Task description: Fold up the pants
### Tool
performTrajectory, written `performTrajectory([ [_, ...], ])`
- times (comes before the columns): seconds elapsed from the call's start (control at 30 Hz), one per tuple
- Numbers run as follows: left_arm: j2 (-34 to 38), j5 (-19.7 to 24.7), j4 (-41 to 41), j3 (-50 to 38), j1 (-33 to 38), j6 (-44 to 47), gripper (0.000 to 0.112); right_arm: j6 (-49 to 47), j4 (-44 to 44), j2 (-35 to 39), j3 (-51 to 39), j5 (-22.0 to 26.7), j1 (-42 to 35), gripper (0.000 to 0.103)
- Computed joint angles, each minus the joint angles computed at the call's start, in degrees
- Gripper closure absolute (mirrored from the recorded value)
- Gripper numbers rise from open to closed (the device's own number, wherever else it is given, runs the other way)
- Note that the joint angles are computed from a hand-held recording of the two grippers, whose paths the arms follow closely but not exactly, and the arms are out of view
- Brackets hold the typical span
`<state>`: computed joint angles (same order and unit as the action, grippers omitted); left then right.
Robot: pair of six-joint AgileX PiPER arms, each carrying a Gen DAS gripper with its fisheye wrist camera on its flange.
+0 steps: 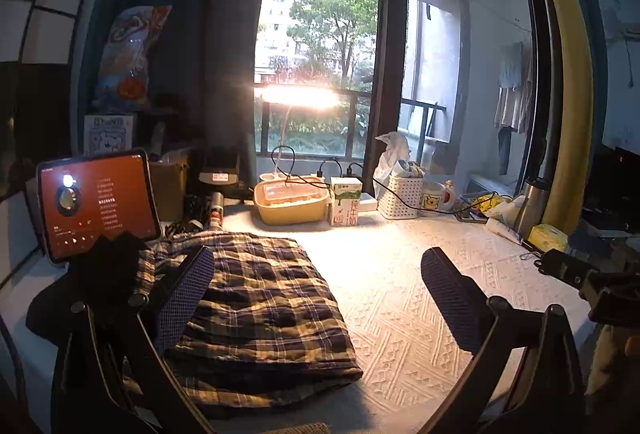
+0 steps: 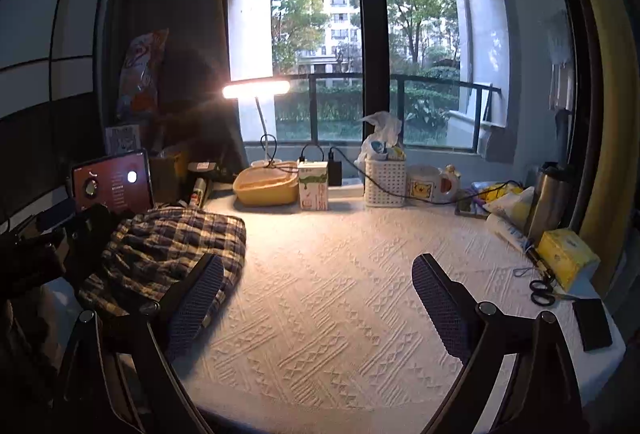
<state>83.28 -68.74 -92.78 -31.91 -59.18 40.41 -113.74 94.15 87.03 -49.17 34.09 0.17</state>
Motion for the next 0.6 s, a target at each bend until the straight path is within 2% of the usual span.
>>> performTrajectory([
  [0.6,0.24,-0.41,-0.90,-0.05,-0.57,-0.17,0.010,-0.06,0.11,0.16,0.18,-0.24,0.30,0.007],
])
